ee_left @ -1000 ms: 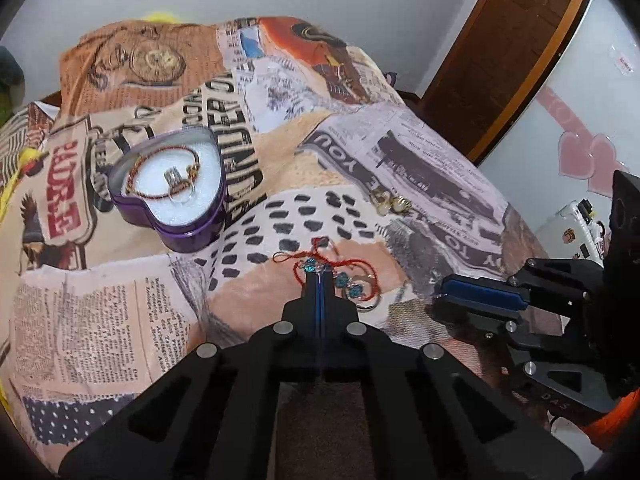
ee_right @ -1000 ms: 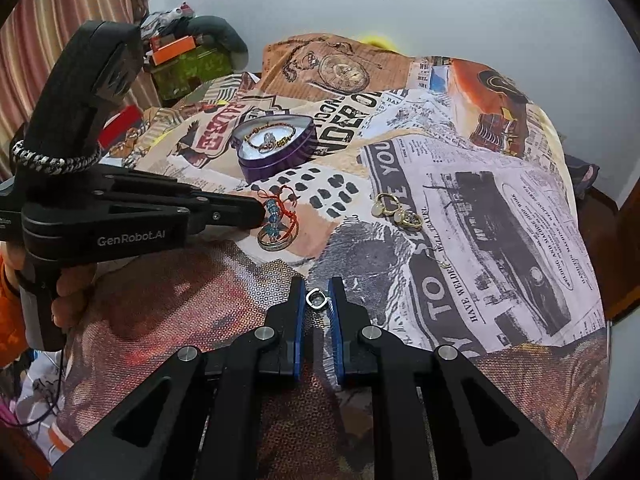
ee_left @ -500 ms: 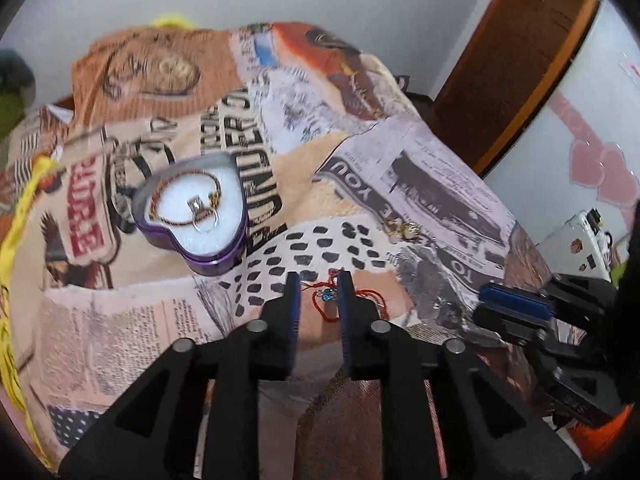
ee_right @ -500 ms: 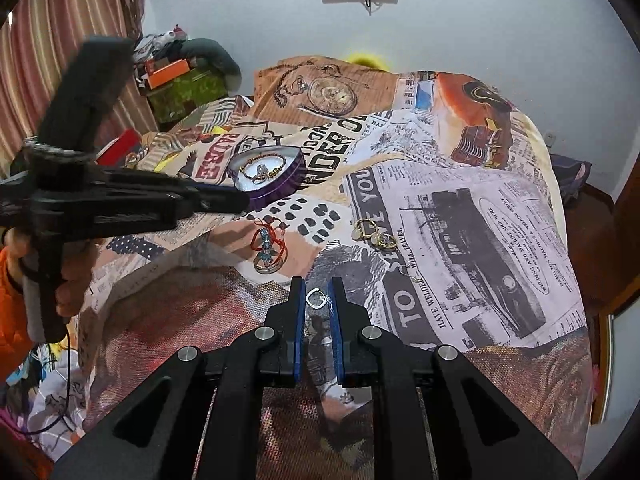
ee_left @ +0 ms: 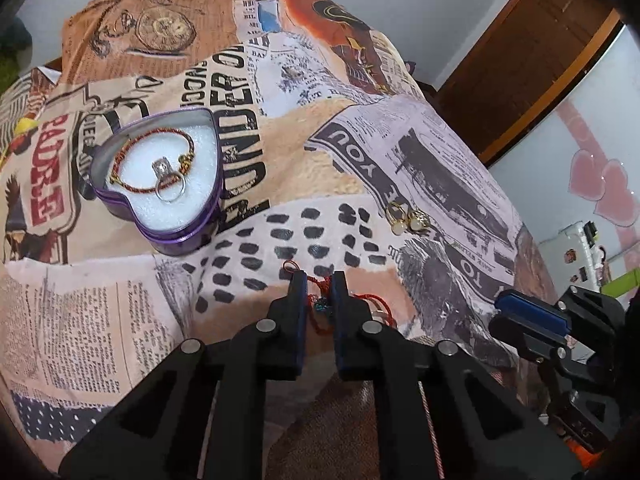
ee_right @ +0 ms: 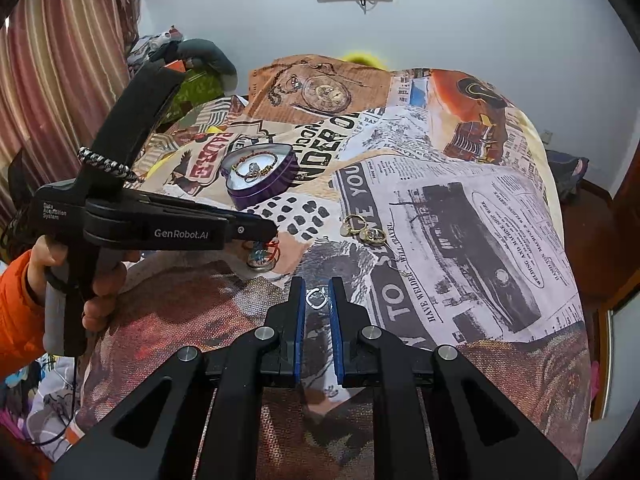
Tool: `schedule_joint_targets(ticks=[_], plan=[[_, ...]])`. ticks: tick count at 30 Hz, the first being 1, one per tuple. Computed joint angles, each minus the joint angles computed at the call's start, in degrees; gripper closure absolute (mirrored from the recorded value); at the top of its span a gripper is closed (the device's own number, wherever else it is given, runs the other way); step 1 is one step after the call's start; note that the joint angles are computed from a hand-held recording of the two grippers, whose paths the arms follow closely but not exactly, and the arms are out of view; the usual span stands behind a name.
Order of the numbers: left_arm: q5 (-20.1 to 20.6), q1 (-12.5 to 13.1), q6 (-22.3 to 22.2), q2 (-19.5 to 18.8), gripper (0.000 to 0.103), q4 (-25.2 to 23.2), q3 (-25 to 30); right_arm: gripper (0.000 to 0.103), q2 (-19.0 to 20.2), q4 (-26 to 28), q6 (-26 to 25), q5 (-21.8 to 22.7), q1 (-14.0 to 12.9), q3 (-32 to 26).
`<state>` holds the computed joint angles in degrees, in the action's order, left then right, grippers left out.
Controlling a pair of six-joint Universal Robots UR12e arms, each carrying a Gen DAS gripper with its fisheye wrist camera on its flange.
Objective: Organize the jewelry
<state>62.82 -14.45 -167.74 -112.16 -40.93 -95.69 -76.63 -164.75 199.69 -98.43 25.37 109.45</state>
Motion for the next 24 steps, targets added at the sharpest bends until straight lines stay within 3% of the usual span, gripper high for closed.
schedule_joint_targets(ticks=[5,24], plan=[[-0.20,0.31,-1.04,0.65,0.103,1.19,-0.85,0.093,0.01,-0.40,0.32,0.12,-0.01,-0.04],[2.26,2.63,-1.24,6.02,0.103,15.62,-5.14,0.093,0.86,-1.02,-2.24,-2.37,1.07,-3.47]])
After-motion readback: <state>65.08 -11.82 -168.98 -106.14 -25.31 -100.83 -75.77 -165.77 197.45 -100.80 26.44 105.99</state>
